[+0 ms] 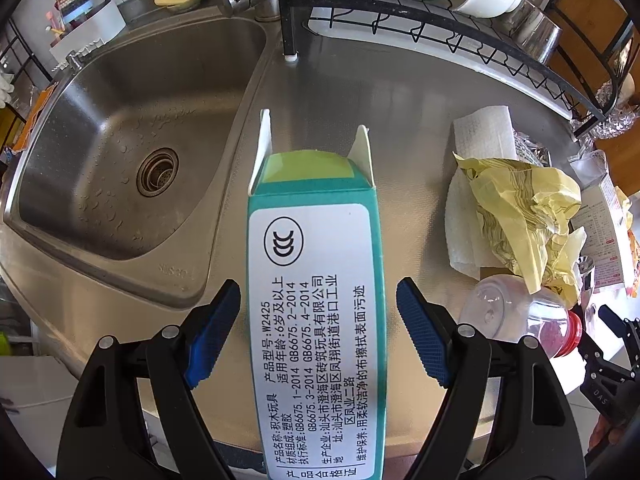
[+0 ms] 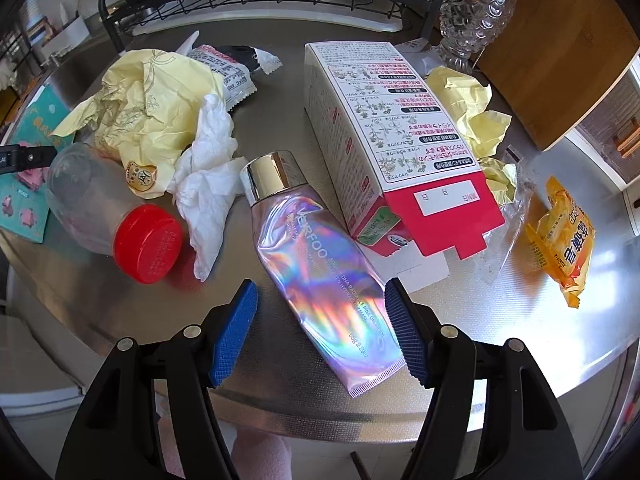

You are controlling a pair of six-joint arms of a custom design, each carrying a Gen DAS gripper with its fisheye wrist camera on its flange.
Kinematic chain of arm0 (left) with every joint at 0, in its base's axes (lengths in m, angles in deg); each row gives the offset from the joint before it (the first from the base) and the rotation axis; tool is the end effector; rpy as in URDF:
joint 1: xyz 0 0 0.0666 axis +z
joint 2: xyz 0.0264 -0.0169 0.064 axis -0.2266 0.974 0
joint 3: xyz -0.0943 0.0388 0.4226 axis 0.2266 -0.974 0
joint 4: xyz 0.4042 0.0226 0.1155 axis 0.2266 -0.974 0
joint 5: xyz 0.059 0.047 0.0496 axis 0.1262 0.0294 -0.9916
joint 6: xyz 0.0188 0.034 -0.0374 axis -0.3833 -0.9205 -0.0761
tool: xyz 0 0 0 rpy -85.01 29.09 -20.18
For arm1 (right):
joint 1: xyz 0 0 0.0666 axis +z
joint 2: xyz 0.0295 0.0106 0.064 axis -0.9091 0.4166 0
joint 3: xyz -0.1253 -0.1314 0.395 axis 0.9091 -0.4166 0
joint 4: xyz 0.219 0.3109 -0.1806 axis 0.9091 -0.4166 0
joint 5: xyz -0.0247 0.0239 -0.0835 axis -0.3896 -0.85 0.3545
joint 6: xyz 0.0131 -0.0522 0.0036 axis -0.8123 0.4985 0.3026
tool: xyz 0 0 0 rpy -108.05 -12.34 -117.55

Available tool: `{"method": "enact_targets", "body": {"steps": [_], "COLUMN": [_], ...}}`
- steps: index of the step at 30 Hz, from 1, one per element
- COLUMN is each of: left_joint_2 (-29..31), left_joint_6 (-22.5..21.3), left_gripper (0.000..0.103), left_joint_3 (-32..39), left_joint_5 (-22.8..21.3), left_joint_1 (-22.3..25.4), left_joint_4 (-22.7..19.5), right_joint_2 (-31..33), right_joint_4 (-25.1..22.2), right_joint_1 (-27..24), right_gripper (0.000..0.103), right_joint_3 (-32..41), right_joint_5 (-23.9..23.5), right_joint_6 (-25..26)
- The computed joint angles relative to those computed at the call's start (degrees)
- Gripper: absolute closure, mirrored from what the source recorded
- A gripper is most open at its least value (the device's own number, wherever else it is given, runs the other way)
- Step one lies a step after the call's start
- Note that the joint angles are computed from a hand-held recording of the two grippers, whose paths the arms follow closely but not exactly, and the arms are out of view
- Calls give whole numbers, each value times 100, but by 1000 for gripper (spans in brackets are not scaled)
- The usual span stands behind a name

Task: Collect trash
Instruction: 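Grasp the teal juice carton with the left tool while the right tool grasps the pink tube, then carry the carton and tube down over the floor bin and open both tools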

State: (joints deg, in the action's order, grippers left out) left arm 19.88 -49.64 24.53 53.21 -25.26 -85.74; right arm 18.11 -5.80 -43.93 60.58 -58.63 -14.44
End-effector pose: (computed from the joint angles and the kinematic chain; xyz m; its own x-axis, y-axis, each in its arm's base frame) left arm 0.4950 -0.1066 0.5985 -0.9527 0.1138 -0.2817 0.1217 0.9925 -0.0109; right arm 0.3835 0.1420 0.5740 -0.9415 0.0454 -0.3341 0.0771 0.9936 -0.0824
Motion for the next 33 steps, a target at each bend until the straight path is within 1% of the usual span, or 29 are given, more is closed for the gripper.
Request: {"method": "enact_targets", "body": {"steps": [4, 5, 6, 8, 9, 10, 12, 14, 15, 16, 20, 21, 22, 23, 25, 27, 30, 33], "left_joint_2": [11, 18, 29, 46, 61, 81, 76, 41, 28, 18, -22, -48, -74, -122, -146, -180, -243, -320], "left_joint_6": [41, 52, 59, 73, 79, 95, 104, 76, 71, 57, 73, 67, 60, 95, 101, 104, 73, -18], "left_gripper": [28, 29, 35, 41, 45, 49, 52, 54, 55, 61, 64, 65, 66, 66, 66, 67, 67, 67], "left_joint_3": [-99, -116, -124, -130, -124, -125, -177, -232, -250, -259, -282, -302, -323, -341, -333, -316, -234, -121], "left_joint_5": [-68, -56, -45, -4, 65, 166, 293, 256, 257, 277, 477, 494, 520, 541, 585, 571, 538, 391], "left_joint_1": [21, 34, 38, 50, 69, 84, 100, 73, 63, 57, 83, 81, 83, 42, 40, 24, -6, -53], "left_joint_4": [66, 68, 63, 46, 28, 7, 0, 59, 76, 89, 126, 138, 170, 184, 212, 230, 232, 232], "right_joint_2": [4, -31, -39, -73, -69, -61, -58, -81, -72, -60, -60, -62, -56, -47, -87, -134, -231, -314], "right_joint_4": [91, 109, 142, 247, 258, 272, 315, 328, 331, 338, 277, 259, 245, 230, 226, 221, 259, 249], "right_joint_1": [21, 12, -5, -16, -49, -40, -76, -21, 25, 86, 183, 202, 236, 287, 272, 245, 99, 51], "right_gripper": [36, 36, 36, 42, 48, 50, 53, 60, 66, 70, 82, 86, 91, 93, 96, 97, 97, 97], "right_joint_3": [-61, -94, -108, -156, -139, -132, -146, -152, -144, -128, -37, -13, 24, 61, 104, 121, 155, 238], "right_joint_5": [26, 32, 24, 11, 49, 84, 112, 189, 272, 350, 522, 586, 740, 907, 832, 794, 367, 13], "right_joint_6": [-78, -89, -68, -42, -11, -16, -10, -25, -14, -5, 4, 27, 48, 68, 78, 106, 39, -60]}}
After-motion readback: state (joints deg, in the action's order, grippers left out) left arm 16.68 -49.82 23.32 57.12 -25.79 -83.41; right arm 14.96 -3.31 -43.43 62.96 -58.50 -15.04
